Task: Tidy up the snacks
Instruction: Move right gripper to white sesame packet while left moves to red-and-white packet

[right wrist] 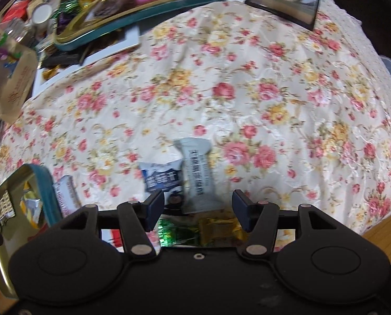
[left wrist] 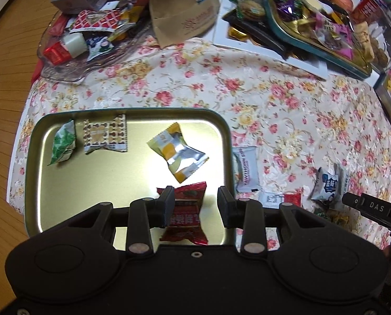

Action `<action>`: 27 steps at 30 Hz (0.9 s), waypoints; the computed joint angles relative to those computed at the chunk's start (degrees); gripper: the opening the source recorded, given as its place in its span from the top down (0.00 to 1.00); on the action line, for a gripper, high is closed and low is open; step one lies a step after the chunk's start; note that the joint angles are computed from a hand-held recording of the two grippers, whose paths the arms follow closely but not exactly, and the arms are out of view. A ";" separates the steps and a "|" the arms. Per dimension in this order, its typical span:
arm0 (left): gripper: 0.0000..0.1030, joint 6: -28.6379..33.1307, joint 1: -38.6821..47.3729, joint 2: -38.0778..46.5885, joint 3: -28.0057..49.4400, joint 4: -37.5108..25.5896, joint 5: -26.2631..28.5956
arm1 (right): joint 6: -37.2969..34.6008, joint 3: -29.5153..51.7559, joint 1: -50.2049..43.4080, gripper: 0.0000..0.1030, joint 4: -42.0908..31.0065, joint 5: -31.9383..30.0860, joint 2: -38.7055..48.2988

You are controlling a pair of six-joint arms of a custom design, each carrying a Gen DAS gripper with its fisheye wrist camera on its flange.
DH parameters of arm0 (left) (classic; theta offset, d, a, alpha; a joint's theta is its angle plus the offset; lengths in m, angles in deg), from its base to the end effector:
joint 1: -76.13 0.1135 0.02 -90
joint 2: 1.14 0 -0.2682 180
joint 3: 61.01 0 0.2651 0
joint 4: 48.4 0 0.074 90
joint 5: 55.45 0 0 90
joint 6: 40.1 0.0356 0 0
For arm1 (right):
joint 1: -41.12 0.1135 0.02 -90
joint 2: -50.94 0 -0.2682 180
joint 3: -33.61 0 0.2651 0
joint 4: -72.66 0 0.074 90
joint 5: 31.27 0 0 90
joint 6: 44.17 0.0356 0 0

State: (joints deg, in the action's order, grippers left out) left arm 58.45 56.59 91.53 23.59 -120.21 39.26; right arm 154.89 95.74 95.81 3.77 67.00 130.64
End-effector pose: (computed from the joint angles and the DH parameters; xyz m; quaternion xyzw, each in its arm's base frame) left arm 0.2951 -0.1078 0.2364 0.2450 0.9646 -0.0492 0.0838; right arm 0.1380 0.1860 0.1883 0.4574 0.8858 0.0203 0.0757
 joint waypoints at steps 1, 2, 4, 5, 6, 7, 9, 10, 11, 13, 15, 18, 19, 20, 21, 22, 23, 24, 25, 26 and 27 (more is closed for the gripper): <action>0.57 -0.38 -0.77 -0.03 -0.06 -0.04 -0.10 | 0.58 -0.58 0.15 0.43 -0.43 -0.14 -0.24; 0.57 -0.78 -1.60 -0.09 -0.17 -0.03 -0.25 | 1.00 -1.17 0.28 0.43 -0.78 -0.22 -0.46; 0.57 -1.38 -3.23 -0.20 -0.52 0.13 -0.56 | 1.96 -2.37 0.84 0.43 -1.64 -0.27 -1.47; 0.57 -1.58 -4.03 -0.21 -0.64 0.14 -0.66 | 2.35 -2.98 1.05 0.43 -1.69 -0.28 -1.96; 0.57 -1.81 -4.93 -0.20 -0.75 0.12 -0.70 | 2.78 -3.63 1.21 0.43 -1.54 -0.32 -2.48; 0.57 -2.15 -5.84 -0.19 -0.86 0.08 -0.72 | 3.53 -4.41 1.52 0.43 -1.40 -0.39 -3.26; 0.57 -2.86 -7.48 -0.01 -1.07 -0.05 -0.71 | 4.85 -5.67 1.88 0.42 -1.14 -0.62 -4.72; 0.57 -3.27 -8.42 0.15 -1.19 -0.20 -0.60 | 5.66 -6.24 2.09 0.42 -1.04 -0.71 -5.48; 0.57 -3.45 -9.26 0.42 -1.31 -0.35 -0.26 | 6.30 -6.70 2.25 0.42 -1.00 -0.73 -6.13; 0.57 -3.49 -10.69 0.94 -1.57 -0.70 0.89 | 7.50 -7.12 2.59 0.42 -1.37 -0.67 -7.14; 0.58 -2.91 -12.14 1.53 -1.95 -1.23 1.83 | 8.34 -7.43 3.13 0.42 -1.85 -0.58 -8.10; 0.58 -1.51 -14.04 1.89 -3.56 -0.94 1.94 | 9.42 -7.97 3.98 0.42 -2.05 -0.40 -9.84; 0.58 -1.18 -14.50 1.82 -4.33 -0.51 1.71 | 9.80 -8.21 4.25 0.42 -1.92 -0.29 -10.29; 0.58 -0.65 -14.99 1.69 -5.21 0.00 1.36 | 10.19 -8.38 4.60 0.42 -1.90 -0.22 -10.71; 0.58 0.01 -15.49 1.50 -6.08 0.60 0.86 | 10.43 -8.62 4.89 0.42 -1.84 -0.25 -11.12; 0.58 0.95 -16.11 1.20 -7.06 1.32 0.14 | 10.64 -8.86 5.19 0.42 -1.80 -0.41 -11.54; 0.58 2.07 -16.86 0.71 -8.15 2.14 -0.78 | 10.95 -9.10 5.47 0.42 -1.72 -0.55 -11.93; 0.58 3.20 -17.65 0.08 -9.39 3.20 -1.75 | 11.48 -9.35 5.81 0.42 -1.64 -0.61 -12.38; 0.58 4.36 -18.54 -0.72 -10.81 4.53 -2.83 | 12.37 -9.71 6.27 0.42 -1.65 -0.59 -13.13; 0.58 5.47 -19.51 -1.63 -12.31 5.97 -3.95 | 13.06 -9.90 6.55 0.42 -1.63 -0.58 -13.68; 0.58 6.72 -20.50 -2.54 -13.85 7.57 -4.99 | 13.90 -10.10 6.97 0.42 -1.74 -0.48 -14.46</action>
State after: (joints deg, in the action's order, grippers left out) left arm 65.17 36.09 88.99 9.74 -112.64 34.26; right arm 168.79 85.64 102.78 2.02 66.52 116.18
